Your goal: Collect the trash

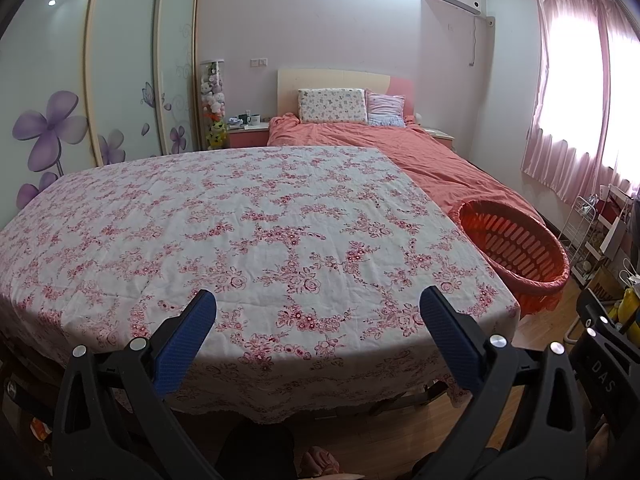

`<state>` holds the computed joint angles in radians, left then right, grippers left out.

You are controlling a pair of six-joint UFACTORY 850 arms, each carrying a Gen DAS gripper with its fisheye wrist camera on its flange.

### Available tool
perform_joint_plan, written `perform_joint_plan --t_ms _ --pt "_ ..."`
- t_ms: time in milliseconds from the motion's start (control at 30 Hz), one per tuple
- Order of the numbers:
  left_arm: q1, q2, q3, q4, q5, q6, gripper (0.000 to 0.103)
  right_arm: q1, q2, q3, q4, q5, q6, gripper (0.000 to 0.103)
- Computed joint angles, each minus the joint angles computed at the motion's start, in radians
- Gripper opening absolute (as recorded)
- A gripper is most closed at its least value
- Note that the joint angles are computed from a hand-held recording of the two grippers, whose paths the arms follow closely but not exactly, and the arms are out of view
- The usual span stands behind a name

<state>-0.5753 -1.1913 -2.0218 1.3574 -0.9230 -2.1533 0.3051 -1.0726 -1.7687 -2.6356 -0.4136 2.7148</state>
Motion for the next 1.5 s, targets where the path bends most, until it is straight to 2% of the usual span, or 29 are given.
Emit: perform_joint_plan --t_ms 1500 --pt "0.004 -0.001 0.004 -0.013 0.007 0.021 0.1 -0.001 -0.006 -0.008 0.002 0.007 -0.001 0.098"
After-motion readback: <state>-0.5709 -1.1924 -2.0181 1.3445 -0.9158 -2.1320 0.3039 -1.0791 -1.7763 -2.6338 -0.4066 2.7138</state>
